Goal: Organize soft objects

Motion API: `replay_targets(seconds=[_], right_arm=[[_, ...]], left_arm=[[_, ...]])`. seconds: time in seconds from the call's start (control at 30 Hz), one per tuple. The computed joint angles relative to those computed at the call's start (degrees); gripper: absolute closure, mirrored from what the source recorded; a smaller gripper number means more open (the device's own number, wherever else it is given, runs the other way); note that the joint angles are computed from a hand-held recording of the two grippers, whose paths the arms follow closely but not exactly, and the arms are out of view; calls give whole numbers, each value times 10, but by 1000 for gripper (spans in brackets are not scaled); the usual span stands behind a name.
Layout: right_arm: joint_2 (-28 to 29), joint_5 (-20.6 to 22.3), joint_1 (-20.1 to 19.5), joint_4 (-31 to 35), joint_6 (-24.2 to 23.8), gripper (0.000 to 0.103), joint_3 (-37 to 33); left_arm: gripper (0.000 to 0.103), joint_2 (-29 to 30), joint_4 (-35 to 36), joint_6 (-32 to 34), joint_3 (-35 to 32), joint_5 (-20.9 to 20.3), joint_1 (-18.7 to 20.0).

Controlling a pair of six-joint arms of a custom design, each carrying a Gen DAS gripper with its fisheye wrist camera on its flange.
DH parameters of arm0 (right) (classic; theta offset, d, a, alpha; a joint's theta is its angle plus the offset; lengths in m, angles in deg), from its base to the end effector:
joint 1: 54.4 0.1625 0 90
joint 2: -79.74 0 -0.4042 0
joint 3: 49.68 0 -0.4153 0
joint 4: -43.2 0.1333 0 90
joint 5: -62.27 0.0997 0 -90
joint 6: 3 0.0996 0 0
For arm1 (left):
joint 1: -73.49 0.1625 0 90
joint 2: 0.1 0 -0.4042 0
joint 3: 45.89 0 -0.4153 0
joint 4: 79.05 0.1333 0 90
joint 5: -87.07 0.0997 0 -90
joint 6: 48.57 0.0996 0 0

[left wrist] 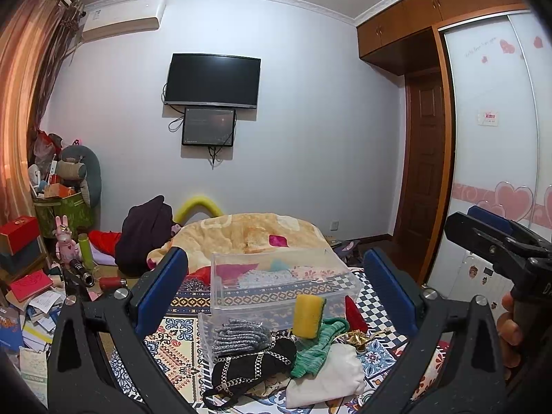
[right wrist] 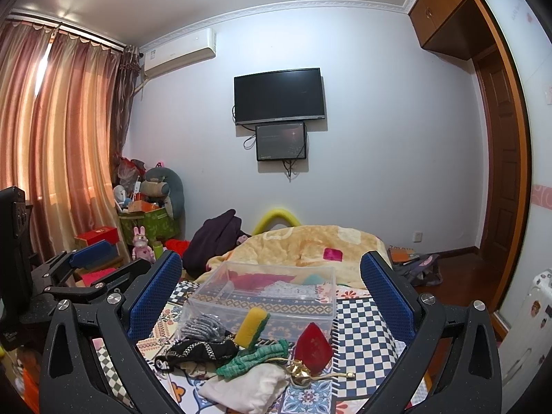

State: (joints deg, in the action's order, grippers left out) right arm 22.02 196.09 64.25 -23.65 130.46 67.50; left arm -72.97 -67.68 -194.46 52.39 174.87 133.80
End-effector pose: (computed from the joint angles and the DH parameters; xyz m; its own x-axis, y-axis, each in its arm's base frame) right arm 0.3015 -0.4176 0.0569 -0.7067 0.2585 0.6586 -0.6561 0.1086 -0.7468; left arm -0.1356 -0.5146 0.2311 -0.5650 0.6794 -0.4682 0.7409 0.1681 -0.6503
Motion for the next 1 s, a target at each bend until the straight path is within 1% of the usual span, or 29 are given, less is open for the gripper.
replay_targets(seconds=[0.33,0.6,0.77,0.87,1.0], right_arm=[[2,1,1,-3,-1,0,0],[5,4,-1,-2,4,0,-1],[4,9,-11,4,12,0,-2],[5,21,-23,5,23,0,-4],[4,31,-47,43,55,0,-14]], left_arm=[[0,-2,1,0,2,2,0],[0,3,0,-3,0,-6,-2],[0,23,4,-3,-15,-23,2],[0,49,19,-5,-36,-36,8],[0,87,38,-9,-66,-55,18]])
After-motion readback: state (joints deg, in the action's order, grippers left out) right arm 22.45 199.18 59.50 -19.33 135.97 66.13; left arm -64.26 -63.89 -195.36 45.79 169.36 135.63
